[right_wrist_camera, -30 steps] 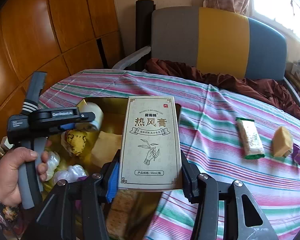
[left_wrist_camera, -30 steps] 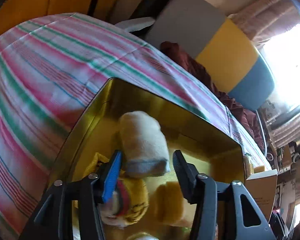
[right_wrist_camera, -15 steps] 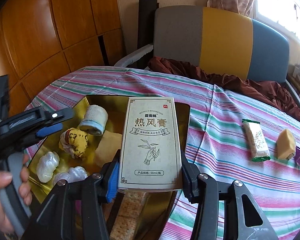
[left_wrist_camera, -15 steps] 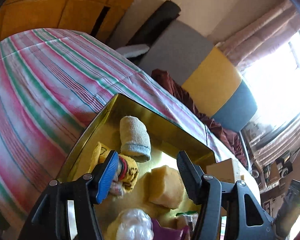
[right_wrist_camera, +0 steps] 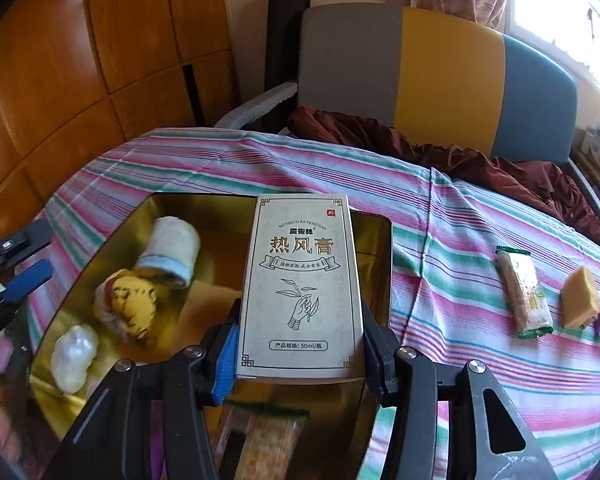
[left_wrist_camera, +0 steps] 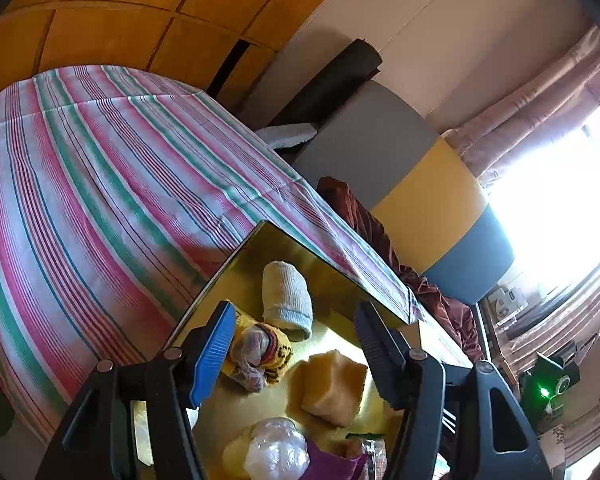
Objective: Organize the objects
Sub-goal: 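Open both tools to release the sock and box in the tray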
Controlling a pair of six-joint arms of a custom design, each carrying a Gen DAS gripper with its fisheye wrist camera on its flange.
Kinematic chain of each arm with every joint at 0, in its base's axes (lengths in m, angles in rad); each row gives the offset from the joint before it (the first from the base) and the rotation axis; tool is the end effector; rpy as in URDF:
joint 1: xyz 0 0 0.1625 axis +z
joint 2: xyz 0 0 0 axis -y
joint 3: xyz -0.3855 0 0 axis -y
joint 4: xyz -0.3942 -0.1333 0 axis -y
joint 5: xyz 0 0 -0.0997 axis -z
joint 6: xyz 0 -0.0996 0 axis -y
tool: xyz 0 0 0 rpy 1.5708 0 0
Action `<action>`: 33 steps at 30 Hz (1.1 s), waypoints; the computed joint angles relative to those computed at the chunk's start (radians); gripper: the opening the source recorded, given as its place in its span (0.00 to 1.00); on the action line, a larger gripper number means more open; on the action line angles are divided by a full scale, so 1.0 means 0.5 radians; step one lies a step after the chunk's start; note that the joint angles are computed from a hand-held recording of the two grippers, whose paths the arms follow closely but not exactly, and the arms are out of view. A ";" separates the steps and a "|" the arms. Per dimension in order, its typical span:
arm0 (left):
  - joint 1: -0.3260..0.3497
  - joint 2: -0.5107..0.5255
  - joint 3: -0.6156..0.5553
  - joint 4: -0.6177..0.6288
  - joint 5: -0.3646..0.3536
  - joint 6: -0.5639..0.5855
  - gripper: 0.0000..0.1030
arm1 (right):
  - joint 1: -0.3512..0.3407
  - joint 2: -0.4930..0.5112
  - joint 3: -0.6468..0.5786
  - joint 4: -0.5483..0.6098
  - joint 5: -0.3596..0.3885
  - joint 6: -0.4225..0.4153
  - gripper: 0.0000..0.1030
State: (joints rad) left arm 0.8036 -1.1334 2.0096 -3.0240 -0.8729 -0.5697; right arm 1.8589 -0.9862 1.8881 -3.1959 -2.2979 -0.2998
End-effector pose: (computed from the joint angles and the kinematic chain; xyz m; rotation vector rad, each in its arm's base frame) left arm -0.2333 -0.5263 0.1993 -0.0237 2.6918 -1.2268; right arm 0.2295 -0.5382 0.1849 0.3468 -2.2787 0.8578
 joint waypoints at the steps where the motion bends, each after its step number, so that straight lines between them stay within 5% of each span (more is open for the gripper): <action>1: -0.004 0.007 0.001 -0.003 0.004 -0.001 0.61 | -0.006 0.021 -0.023 0.006 -0.011 0.001 0.50; 8: -0.020 0.011 0.002 0.089 -0.019 -0.017 0.61 | -0.027 0.073 -0.132 0.045 -0.063 -0.001 0.58; 20: -0.083 0.051 0.020 0.136 -0.070 0.022 0.61 | -0.031 -0.144 0.107 -0.052 0.037 0.054 0.62; 33: -0.172 0.083 0.036 0.229 -0.140 0.077 0.61 | -0.094 -0.365 0.326 -0.118 -0.047 0.079 0.64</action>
